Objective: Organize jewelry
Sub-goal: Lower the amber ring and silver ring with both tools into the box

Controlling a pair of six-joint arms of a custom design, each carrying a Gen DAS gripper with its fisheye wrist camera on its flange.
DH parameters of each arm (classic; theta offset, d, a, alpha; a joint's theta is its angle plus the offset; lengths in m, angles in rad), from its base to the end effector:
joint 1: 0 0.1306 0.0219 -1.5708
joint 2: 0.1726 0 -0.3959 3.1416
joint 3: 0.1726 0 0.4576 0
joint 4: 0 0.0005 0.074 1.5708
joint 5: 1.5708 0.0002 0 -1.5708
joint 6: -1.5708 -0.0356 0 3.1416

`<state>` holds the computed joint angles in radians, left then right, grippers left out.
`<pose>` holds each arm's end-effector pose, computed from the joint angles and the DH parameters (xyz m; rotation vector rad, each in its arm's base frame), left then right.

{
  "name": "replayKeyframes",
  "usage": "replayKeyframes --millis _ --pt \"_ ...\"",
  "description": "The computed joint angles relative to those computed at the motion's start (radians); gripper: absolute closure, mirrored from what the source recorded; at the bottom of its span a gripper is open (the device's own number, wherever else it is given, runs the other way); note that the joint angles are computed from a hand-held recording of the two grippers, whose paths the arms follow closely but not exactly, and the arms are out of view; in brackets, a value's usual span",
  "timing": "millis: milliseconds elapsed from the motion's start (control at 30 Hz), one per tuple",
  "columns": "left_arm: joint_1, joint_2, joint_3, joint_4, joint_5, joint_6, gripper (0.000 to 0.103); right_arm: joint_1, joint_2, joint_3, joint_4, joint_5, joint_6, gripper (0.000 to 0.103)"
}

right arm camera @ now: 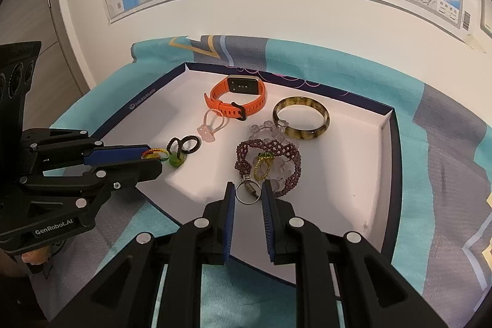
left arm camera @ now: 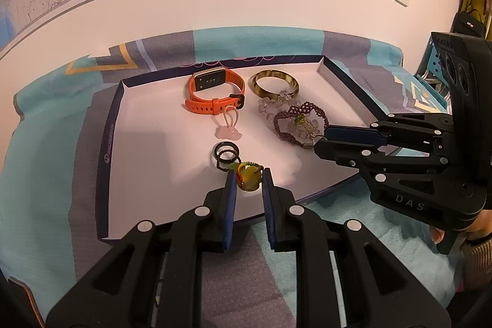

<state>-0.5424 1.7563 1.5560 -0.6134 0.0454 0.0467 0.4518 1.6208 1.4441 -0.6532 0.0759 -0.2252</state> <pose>0.5849 -0.3550 0.3306 0.6121 2.3303 -0.3305 0.5714 0.2737 0.3554 -0.2371 2.3979 0.2244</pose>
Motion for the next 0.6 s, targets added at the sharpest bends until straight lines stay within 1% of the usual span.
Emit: replayKeyframes --millis 600 --pt "0.005 0.017 0.018 -0.018 0.004 0.017 0.086 0.0 0.019 0.019 -0.019 0.004 0.0 0.087"
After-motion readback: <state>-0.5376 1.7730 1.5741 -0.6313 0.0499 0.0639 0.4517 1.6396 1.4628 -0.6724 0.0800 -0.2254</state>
